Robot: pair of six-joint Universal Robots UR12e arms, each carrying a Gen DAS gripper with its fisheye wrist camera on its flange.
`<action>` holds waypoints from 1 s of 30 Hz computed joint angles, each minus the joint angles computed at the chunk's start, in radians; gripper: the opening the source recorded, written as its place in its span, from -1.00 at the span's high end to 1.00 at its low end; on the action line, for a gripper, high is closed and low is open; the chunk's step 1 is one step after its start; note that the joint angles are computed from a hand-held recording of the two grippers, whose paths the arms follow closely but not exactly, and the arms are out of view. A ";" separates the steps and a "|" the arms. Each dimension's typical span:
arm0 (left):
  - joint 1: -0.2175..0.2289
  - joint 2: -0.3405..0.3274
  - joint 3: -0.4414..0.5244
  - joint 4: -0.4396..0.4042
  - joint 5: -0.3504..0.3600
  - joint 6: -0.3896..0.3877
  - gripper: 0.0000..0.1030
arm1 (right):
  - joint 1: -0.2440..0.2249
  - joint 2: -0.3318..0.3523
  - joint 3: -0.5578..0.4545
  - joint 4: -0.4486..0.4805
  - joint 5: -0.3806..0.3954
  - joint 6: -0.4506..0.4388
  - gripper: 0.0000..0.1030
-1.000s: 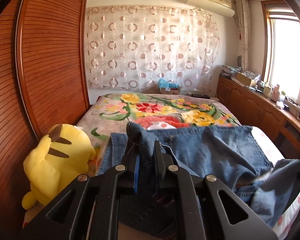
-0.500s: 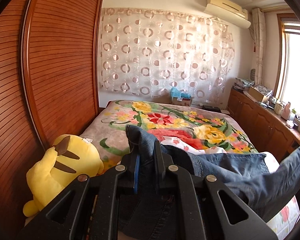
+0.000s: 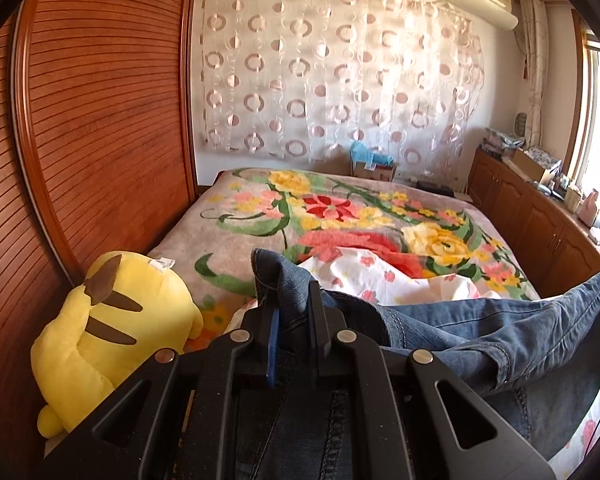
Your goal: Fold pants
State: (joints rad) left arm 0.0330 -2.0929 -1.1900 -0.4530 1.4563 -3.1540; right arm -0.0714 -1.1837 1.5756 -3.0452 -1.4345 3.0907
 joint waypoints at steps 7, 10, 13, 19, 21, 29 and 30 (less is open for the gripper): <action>0.000 -0.030 0.049 -0.046 -0.005 0.006 0.73 | 0.012 0.026 -0.066 0.060 -0.022 0.014 0.90; 0.003 -0.035 0.062 -0.081 -0.010 0.004 0.45 | 0.017 0.036 -0.080 0.071 -0.037 0.009 0.90; 0.009 -0.024 0.046 -0.071 -0.017 -0.011 0.05 | 0.027 0.053 -0.106 0.097 -0.067 0.005 0.90; 0.020 0.010 -0.001 -0.077 -0.090 0.013 -0.59 | 0.049 0.074 -0.143 0.130 -0.146 -0.012 0.90; 0.017 0.022 -0.019 -0.084 -0.103 0.032 -0.59 | 0.052 0.076 -0.151 0.155 -0.160 -0.009 0.90; -0.018 0.083 -0.140 0.025 -0.077 0.118 -0.59 | 0.039 0.007 -0.105 0.235 -0.105 -0.004 0.27; -0.020 0.089 -0.150 0.033 -0.086 0.125 -0.59 | 0.033 -0.007 -0.092 0.239 -0.094 -0.002 0.27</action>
State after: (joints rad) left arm 0.0133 -2.0042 -1.3402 -0.4197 1.3700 -3.0287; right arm -0.0380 -1.1906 1.4838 -2.8063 -1.5280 3.0888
